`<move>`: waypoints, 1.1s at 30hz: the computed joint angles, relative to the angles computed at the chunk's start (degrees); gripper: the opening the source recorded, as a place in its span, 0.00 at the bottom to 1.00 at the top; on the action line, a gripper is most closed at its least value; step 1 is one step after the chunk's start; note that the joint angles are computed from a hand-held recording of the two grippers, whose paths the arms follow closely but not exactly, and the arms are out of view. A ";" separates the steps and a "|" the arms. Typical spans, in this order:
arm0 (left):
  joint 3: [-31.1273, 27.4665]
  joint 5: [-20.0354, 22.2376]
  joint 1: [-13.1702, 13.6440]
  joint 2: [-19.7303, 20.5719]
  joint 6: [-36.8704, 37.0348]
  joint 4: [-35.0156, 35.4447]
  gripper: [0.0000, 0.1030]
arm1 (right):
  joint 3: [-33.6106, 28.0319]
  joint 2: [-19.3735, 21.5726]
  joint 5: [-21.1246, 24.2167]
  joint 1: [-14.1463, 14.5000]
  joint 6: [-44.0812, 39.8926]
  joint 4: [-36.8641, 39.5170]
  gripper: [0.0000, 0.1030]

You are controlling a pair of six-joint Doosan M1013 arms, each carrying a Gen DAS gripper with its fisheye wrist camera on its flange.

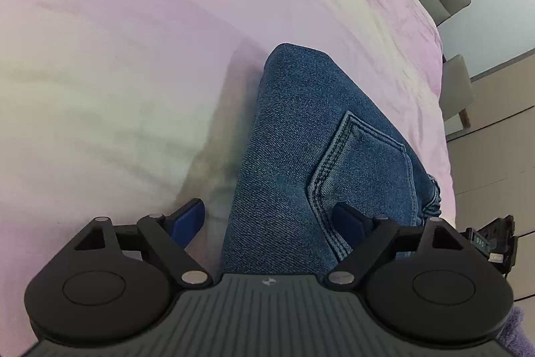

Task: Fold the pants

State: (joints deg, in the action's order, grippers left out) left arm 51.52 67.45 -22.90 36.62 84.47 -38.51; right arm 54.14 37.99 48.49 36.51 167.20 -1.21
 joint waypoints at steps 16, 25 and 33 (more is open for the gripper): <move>0.96 -2.69 -0.69 -1.33 -1.36 -0.38 0.49 | -9.46 3.29 7.98 0.81 -2.52 -3.66 0.62; 1.27 -3.27 0.15 -3.60 0.18 -1.98 0.42 | -12.82 2.43 9.40 2.04 -5.33 -4.53 0.54; 0.24 -5.89 2.66 -5.46 0.61 0.85 0.43 | -26.65 9.04 11.54 2.95 -8.24 -4.07 0.54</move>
State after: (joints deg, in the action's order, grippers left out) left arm 51.77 61.55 -20.24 31.16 85.09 -37.66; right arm 27.49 47.03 60.02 39.46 158.96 -5.28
